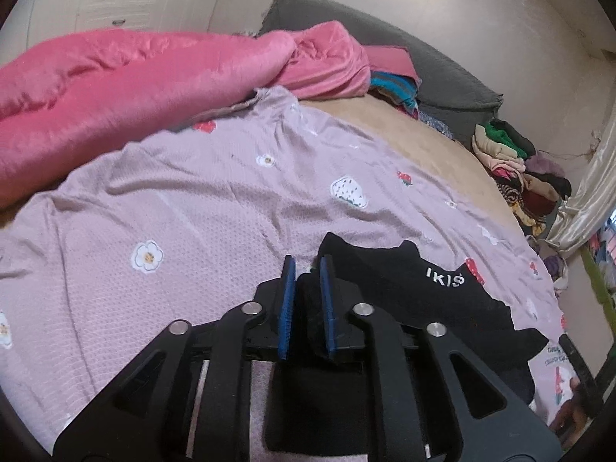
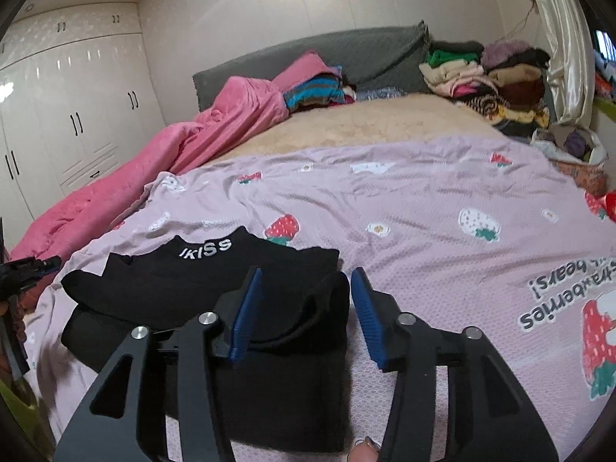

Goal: Fold small clothes
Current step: 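Lift the hem with both tools and fold it over toward the collar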

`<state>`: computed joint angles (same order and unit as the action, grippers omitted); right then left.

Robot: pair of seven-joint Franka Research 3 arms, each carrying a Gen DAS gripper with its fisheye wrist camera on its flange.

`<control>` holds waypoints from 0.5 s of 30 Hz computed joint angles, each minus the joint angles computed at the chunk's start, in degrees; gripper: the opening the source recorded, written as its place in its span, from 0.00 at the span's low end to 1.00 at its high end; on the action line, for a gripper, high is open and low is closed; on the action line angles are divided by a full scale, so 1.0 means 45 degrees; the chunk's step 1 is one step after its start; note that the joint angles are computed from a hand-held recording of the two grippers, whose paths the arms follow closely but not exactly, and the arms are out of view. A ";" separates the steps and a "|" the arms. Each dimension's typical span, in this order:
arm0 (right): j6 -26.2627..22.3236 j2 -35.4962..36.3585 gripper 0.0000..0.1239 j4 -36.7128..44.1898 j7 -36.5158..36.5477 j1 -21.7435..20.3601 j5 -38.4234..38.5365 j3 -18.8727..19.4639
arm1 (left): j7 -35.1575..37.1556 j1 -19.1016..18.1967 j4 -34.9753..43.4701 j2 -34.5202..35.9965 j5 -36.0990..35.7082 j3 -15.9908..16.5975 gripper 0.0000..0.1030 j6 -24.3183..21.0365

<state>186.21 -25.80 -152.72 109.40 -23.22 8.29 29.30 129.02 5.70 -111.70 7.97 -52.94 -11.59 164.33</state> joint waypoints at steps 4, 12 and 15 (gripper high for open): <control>0.0061 -0.0367 0.39 -0.0246 -0.0348 0.0639 -0.0105 -0.0246 | 0.1279 -0.0138 -0.0699 -0.0577 -0.0996 -0.0161 0.23 0.0335; -0.0917 -0.0797 0.45 -0.0466 -0.0591 0.1501 -0.0709 -0.0461 | 0.2203 -0.1135 -0.2118 -0.1234 -0.0419 0.0350 0.20 0.0213; -0.1546 -0.0584 0.19 -0.0393 -0.0647 0.2100 -0.1104 -0.0875 | 0.1276 -0.1362 -0.2469 -0.1060 0.1039 0.0481 0.04 0.0416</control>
